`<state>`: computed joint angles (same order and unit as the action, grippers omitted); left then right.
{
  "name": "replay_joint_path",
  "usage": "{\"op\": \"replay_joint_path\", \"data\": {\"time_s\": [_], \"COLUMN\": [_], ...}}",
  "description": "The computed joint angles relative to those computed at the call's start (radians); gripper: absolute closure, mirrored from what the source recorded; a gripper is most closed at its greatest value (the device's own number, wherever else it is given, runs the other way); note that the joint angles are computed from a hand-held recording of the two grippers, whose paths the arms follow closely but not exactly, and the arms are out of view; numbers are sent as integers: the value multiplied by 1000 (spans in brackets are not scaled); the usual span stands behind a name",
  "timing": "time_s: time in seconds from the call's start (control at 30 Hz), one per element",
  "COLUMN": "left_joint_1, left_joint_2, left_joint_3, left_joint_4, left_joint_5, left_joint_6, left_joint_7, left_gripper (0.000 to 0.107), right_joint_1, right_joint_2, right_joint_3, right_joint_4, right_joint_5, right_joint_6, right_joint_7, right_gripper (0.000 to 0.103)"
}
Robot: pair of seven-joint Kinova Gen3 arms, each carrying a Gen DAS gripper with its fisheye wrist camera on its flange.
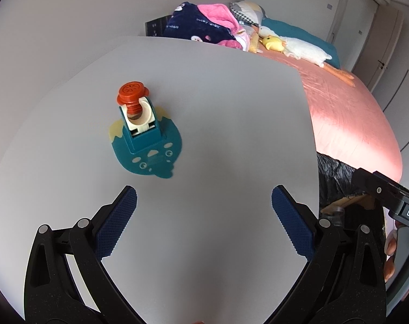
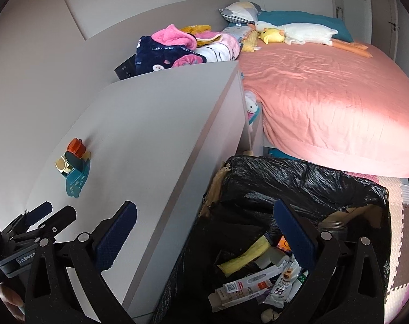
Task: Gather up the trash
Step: 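Lower the left tool onto the teal-and-cream toy and close on it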
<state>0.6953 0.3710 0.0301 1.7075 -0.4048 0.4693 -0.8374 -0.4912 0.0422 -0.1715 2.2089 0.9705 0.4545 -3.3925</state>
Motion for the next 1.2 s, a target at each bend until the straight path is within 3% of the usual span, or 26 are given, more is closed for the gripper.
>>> {"op": "replay_joint_path", "data": {"time_s": [0.4, 0.6, 0.87, 0.93, 1.2], "left_joint_1": [-69, -31, -89, -83, -49], "left_joint_2": [81, 133, 179, 181, 163], "left_joint_3": [-27, -88, -40, -52, -102], "left_joint_4": [-108, -191, -253, -256, -216], "left_joint_5": [51, 16, 54, 53, 1], "left_joint_6": [23, 85, 150, 153, 130], "left_joint_7": [-10, 60, 20, 26, 99], "left_gripper": [11, 12, 38, 40, 72], "right_joint_1": [-7, -26, -71, -76, -109], "right_joint_2": [100, 144, 176, 184, 209], "right_joint_3": [81, 130, 192, 198, 225], "right_joint_4": [-114, -158, -194, -206, -241], "right_joint_5": [-64, -109, -157, -173, -208], "right_joint_6": [-67, -98, -114, -113, -106], "right_joint_7": [166, 241, 304, 324, 372], "right_gripper": [2, 2, 2, 2, 2]}}
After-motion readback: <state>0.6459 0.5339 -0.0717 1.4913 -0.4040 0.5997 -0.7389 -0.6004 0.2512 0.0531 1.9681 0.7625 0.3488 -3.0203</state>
